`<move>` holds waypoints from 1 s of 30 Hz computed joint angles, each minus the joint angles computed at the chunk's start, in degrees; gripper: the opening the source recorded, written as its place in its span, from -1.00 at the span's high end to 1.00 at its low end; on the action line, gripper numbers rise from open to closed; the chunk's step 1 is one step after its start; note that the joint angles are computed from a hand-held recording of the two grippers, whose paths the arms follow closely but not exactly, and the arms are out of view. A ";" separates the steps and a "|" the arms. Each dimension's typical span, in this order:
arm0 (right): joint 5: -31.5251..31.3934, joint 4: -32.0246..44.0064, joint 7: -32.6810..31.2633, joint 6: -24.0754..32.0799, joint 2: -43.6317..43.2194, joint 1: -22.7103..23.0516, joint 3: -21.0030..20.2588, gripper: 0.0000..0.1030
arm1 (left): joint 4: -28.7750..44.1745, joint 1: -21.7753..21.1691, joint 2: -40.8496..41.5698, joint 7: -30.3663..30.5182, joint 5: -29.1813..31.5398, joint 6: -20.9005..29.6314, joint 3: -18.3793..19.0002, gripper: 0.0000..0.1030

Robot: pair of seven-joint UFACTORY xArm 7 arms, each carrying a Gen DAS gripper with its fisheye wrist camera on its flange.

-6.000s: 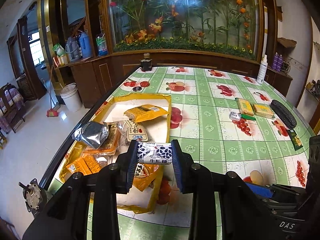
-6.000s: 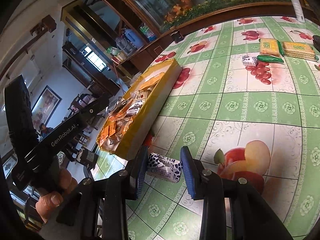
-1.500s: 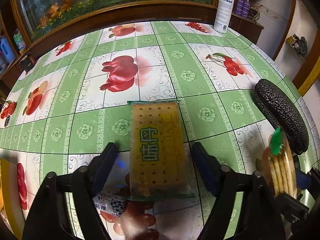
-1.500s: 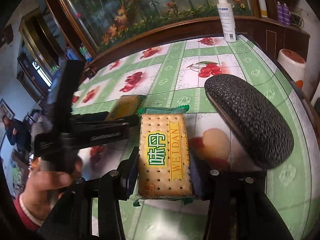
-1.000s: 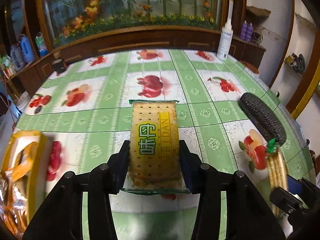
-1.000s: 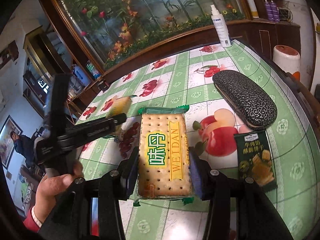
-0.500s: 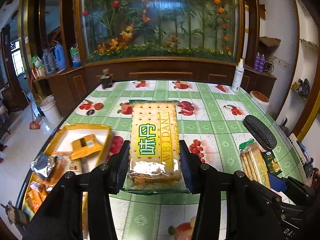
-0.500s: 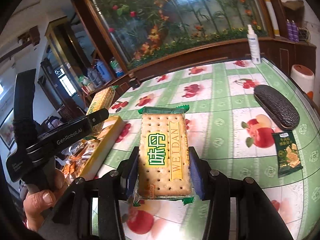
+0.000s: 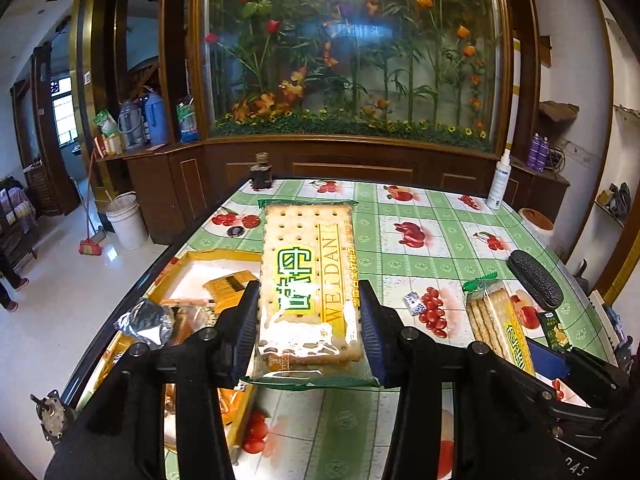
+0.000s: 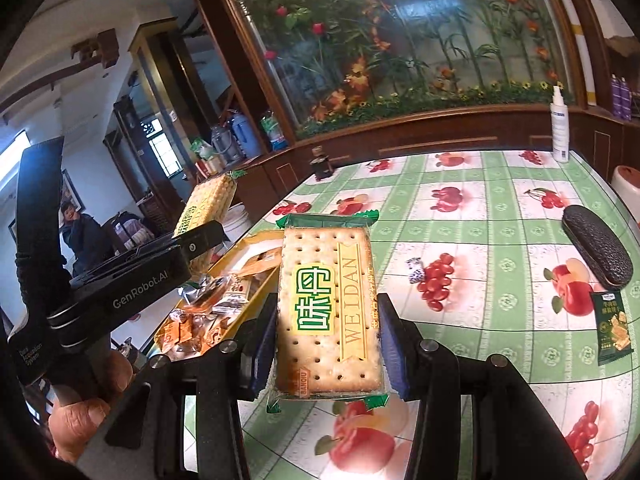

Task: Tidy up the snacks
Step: 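Carry the WEIDAN cracker packs in both tools over the tray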

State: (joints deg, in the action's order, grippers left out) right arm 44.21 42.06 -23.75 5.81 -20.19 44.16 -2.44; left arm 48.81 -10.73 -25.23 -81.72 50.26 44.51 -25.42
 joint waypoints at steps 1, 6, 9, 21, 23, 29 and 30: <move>-0.01 0.10 -0.04 0.02 0.12 0.21 0.09 0.08 | -0.47 -0.04 -0.57 -0.04 -0.10 0.00 0.24 0.13; -0.97 1.17 0.87 0.22 1.23 0.14 1.71 0.08 | -3.17 0.61 -3.63 -0.03 -1.14 -0.53 0.79 0.13; -1.37 2.02 1.30 0.44 2.15 0.09 2.43 0.08 | -4.66 1.35 -5.06 0.26 -2.08 -1.26 0.95 0.13; -1.80 6.76 1.46 1.83 7.00 -1.97 7.02 0.08 | -10.62 4.90 -11.12 2.31 -6.93 -3.63 1.12 0.13; -1.59 7.63 1.20 2.01 7.94 -2.24 7.81 0.08 | -11.48 5.59 -12.08 2.79 -7.70 -4.04 1.13 0.13; -0.78 10.77 0.04 3.02 11.21 -3.78 10.37 0.08 | -13.75 7.63 -14.25 4.22 -10.05 -5.25 1.08 0.13; -0.84 11.39 0.07 3.17 11.86 -4.15 10.94 0.08 | -14.21 7.90 -14.61 4.48 -10.43 -5.49 1.22 0.13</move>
